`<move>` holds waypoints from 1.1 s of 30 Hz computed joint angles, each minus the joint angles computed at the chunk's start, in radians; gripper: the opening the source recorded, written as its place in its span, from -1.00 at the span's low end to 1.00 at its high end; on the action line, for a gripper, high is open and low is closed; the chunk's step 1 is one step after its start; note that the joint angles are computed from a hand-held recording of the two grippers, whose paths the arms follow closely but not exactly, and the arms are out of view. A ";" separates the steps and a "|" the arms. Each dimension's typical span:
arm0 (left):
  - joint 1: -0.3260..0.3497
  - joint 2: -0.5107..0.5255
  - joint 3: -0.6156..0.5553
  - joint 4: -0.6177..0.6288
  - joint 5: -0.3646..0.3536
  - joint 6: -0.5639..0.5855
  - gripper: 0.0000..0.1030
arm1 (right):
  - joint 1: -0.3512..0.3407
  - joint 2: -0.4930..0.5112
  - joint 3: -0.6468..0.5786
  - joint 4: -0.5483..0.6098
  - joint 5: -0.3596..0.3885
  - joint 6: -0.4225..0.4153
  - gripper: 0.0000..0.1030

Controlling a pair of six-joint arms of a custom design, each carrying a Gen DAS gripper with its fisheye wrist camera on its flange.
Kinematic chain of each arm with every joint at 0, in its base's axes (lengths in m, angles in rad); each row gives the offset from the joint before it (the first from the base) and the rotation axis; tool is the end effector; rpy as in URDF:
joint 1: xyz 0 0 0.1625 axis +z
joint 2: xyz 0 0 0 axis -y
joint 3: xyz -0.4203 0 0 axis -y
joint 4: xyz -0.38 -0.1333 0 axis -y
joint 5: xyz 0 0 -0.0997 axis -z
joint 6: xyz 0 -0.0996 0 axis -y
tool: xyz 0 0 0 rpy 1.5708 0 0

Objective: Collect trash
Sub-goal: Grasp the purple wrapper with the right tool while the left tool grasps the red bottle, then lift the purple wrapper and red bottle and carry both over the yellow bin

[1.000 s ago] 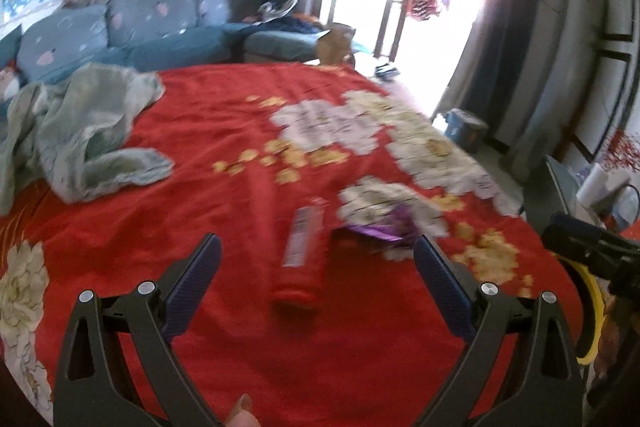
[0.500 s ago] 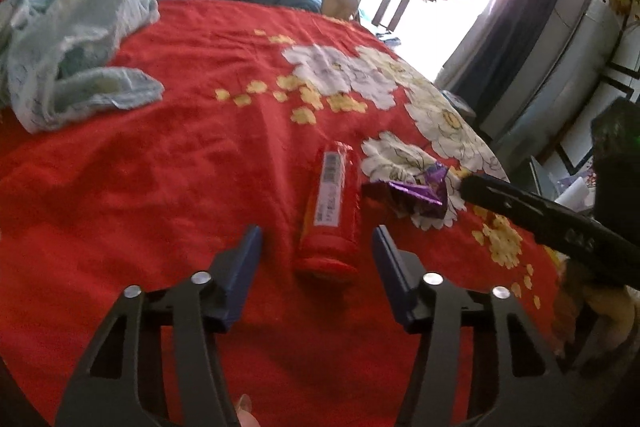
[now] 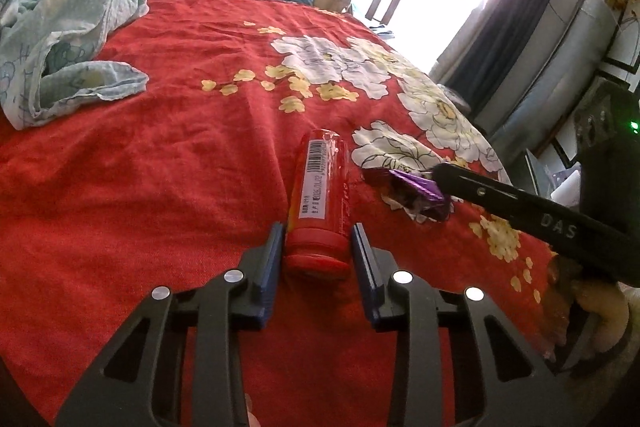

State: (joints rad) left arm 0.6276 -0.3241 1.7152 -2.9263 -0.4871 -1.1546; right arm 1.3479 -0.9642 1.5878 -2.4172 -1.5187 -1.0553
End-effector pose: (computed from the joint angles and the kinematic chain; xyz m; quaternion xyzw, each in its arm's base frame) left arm -0.3268 -0.5105 -0.1277 -0.0813 0.8528 -0.4394 0.2703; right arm -0.0124 -0.6814 0.2109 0.4043 -0.9075 0.1046 0.0455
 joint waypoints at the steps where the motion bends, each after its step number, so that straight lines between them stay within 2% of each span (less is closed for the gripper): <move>1: -0.002 0.000 -0.002 0.010 0.003 -0.005 -0.38 | -0.004 -0.006 0.004 -0.006 0.005 0.003 -0.74; 9: -0.020 -0.003 -0.010 0.040 0.029 -0.022 -0.39 | -0.044 -0.079 0.052 -0.062 0.045 -0.026 -0.75; 14: -0.037 0.002 -0.021 0.027 0.047 0.001 -0.39 | -0.074 -0.115 0.047 -0.054 0.084 0.000 -0.75; 16: -0.042 0.014 -0.023 -0.069 0.026 0.070 -0.39 | -0.084 -0.127 0.043 -0.054 0.094 0.009 -0.75; 33: -0.095 0.144 -0.230 -0.132 -0.050 0.344 -0.39 | -0.146 -0.192 0.011 -0.069 0.148 0.051 -0.75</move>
State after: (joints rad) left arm 0.5327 -0.1805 1.4856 -3.0581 -0.5374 -0.8109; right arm 1.2021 -1.1560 1.5990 -2.4858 -1.3708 -1.0042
